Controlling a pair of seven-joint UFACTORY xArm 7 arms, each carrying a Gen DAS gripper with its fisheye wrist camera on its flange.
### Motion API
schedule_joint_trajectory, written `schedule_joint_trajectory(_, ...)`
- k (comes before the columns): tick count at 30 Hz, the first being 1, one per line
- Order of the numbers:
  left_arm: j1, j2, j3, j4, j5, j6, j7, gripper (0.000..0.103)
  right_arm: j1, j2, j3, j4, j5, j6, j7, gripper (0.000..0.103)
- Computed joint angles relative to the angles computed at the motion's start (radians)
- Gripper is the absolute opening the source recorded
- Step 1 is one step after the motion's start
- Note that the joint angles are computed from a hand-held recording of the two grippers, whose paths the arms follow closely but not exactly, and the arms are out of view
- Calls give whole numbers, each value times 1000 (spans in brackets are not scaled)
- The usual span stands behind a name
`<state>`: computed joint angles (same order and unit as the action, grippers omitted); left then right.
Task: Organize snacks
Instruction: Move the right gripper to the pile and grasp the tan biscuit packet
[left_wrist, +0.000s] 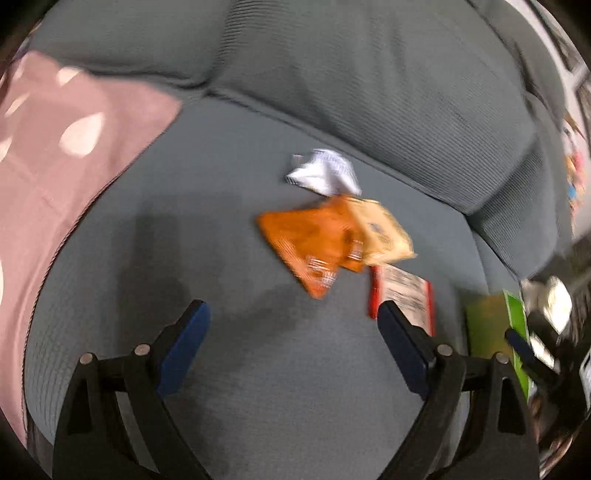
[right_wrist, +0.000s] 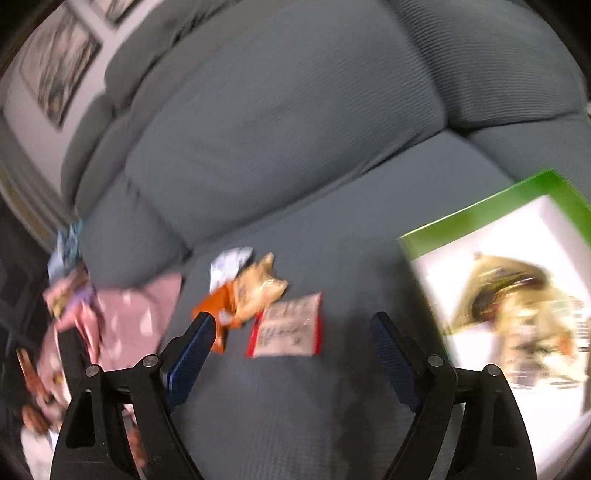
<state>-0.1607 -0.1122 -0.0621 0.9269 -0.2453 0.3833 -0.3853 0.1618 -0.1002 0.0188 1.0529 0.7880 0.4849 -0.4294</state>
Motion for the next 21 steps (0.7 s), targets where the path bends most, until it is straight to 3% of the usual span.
schedule_joint_trajectory(4,36,6,-8,19,119,62,-122,92,1,122,40,150,-213,106,139,85)
schedule_joint_trajectory(6,42,-6,-1,14,133,62,-127,92,7,186,56,232,-335,145,239,85)
schedule_joint_trajectory(9,38,-14,14,-3,85,23,-107,92,20,300,81,386,-462,221,277,85)
schedule_joint_trajectory(13,41,-6,18,12,60,53,-95,92,70,494,77,646,-632,366,383,85)
schedule_joint_trajectory(17,48,-8,14,11,73,38,-109,92,105,652,67,847,-733,497,423,85)
schedule_joint_trajectory(21,42,3,21,23,33,53,-75,92,119,710,55,903,-786,515,450,85)
